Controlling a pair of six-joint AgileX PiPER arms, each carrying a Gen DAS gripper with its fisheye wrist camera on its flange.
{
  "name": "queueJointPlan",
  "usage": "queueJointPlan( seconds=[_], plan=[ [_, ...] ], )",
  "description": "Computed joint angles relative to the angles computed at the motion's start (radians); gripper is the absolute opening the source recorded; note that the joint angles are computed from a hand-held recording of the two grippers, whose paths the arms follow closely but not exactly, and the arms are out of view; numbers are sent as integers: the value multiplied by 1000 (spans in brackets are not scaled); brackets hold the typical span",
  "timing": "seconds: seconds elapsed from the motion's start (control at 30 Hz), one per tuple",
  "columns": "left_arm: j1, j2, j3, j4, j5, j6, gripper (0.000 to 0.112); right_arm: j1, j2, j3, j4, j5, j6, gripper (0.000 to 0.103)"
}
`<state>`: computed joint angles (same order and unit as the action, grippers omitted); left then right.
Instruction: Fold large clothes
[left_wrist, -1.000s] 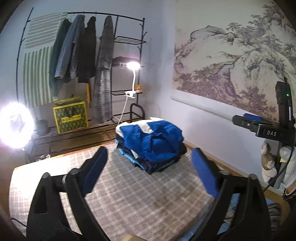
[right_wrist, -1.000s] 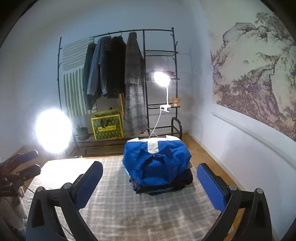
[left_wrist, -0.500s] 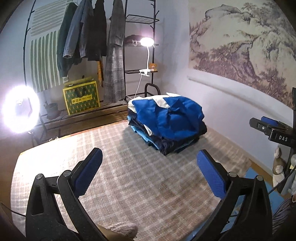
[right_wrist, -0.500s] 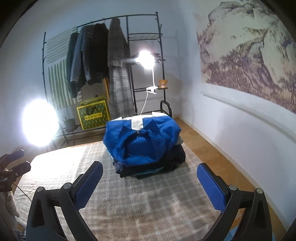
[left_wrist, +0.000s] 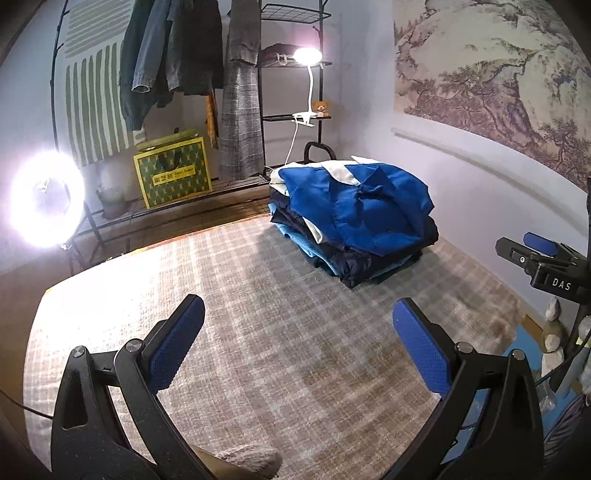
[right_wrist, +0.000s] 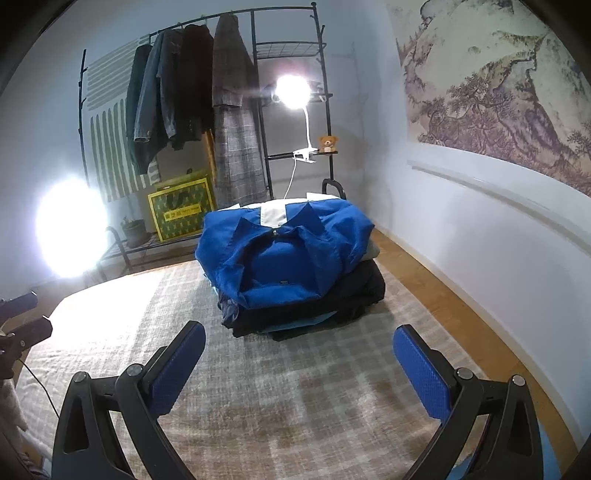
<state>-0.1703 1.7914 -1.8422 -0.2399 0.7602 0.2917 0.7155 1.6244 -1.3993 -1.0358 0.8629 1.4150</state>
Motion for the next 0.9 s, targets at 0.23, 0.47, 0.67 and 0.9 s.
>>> queueJointPlan(
  seconds=[0.23, 0.47, 0.67, 0.9],
  plan=[
    [3, 11, -16, -9, 6, 12, 103, 5, 19, -16, -21, 10, 9, 103],
    [-9, -2, -5, -22, 0, 14, 103, 5, 23, -16, -23, 14, 15, 103],
    [-9, -4, -3, -25, 3, 15, 103, 6, 26, -20, -12, 15, 11, 103],
    [-3, -4, -4, -37, 7, 28, 103, 18, 27, -26, -21, 24, 25, 103]
  ],
)
